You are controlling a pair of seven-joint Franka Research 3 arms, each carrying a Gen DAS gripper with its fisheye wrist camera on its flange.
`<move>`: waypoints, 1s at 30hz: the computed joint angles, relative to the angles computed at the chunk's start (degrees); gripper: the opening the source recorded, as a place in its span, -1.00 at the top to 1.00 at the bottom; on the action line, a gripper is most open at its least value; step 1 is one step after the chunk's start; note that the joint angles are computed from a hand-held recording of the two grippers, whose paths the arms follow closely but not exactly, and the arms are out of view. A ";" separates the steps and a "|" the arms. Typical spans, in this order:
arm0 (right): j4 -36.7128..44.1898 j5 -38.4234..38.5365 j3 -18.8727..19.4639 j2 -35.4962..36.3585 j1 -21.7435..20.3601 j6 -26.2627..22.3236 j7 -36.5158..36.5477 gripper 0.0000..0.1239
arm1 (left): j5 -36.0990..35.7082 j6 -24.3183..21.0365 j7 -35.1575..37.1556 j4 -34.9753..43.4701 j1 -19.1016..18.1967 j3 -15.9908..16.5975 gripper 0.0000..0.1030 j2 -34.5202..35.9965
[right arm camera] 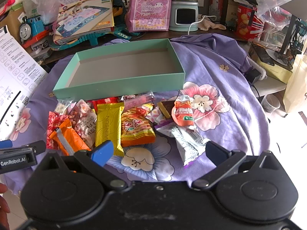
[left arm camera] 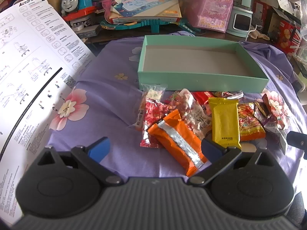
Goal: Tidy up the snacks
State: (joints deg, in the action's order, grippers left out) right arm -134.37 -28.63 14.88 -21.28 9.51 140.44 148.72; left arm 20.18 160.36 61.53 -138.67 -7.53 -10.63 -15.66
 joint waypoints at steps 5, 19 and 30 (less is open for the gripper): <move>-0.05 0.11 -0.02 -0.02 0.05 -0.02 0.19 -0.66 | 0.08 -0.56 0.13 0.32 -0.13 -0.07 -1.00 0.15; 0.12 0.75 -0.20 0.19 0.17 -0.12 -0.14 -0.66 | -0.08 -1.27 0.71 0.58 -0.51 -0.03 -1.00 0.42; 0.11 1.51 -0.55 0.34 0.27 0.05 -0.99 -0.66 | -0.14 -1.32 0.55 0.65 -0.65 -0.18 -1.00 0.80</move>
State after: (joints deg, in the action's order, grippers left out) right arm -134.25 -27.12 14.33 -20.94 9.78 140.49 147.73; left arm 20.04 159.04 62.07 -138.02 -8.18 -10.82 -14.86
